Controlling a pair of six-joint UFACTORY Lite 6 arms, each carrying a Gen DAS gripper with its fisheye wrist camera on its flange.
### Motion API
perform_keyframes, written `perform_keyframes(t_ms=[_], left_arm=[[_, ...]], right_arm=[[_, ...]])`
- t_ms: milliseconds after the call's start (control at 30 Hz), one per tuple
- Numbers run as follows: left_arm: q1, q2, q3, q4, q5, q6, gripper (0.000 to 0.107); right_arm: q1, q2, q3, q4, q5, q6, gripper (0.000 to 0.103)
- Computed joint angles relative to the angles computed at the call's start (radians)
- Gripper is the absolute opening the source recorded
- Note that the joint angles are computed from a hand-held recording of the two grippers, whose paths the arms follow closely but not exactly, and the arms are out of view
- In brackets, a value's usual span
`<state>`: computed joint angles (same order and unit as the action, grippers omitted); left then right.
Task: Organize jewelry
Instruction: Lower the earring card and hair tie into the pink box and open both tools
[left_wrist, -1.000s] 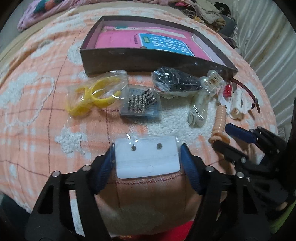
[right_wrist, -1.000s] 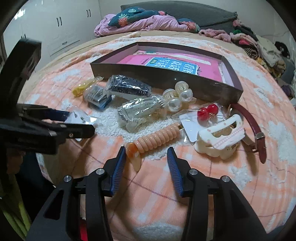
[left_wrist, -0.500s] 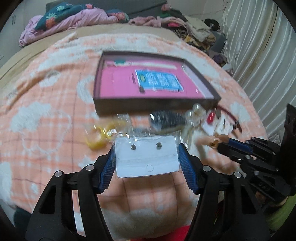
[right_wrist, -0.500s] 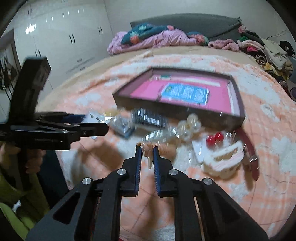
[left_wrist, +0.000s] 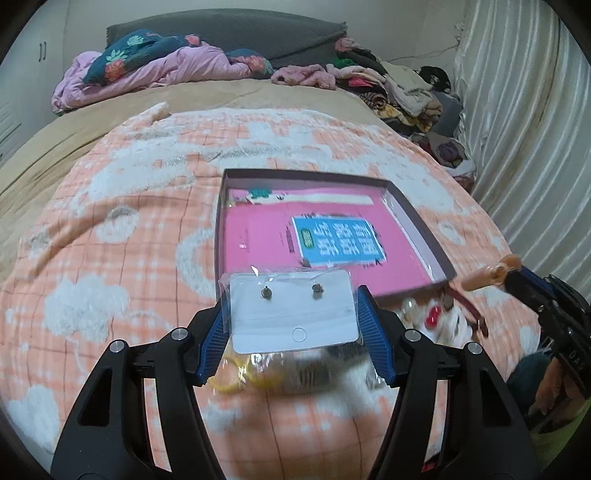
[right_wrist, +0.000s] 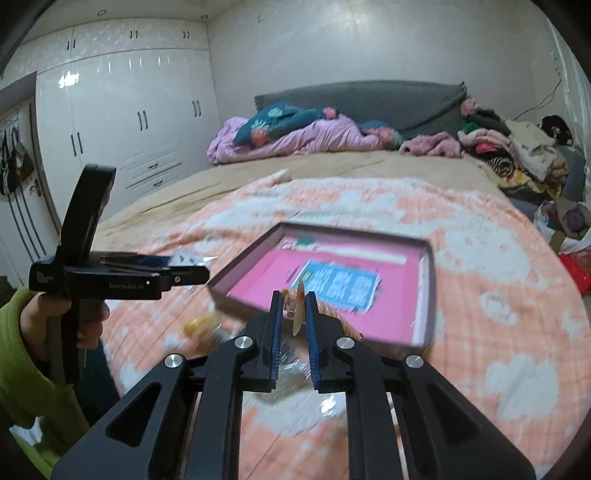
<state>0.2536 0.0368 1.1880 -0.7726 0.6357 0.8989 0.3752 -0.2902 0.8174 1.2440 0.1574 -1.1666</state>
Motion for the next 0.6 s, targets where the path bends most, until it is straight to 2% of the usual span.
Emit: perform_keyframes(t_ms=[133,467,600], left_arm=[[-0.025,0.087,0.104,0.043,-0.023,-0.072,0.056],[-0.104,0.293,0.323,0.194,-0.045,-0.224,0.056],[-0.129,0.352,0.366,0.225,-0.058,-0.256,0.056]], right_arm=[[-0.04,0.078,0.077,0.127,0.002,-0.14,0.012],[-0.092,0.34,0.301,0.111,-0.019,-0.121,0.012],[-0.118,0.446,0.386,0.236,0.008,-0.188,0.012]])
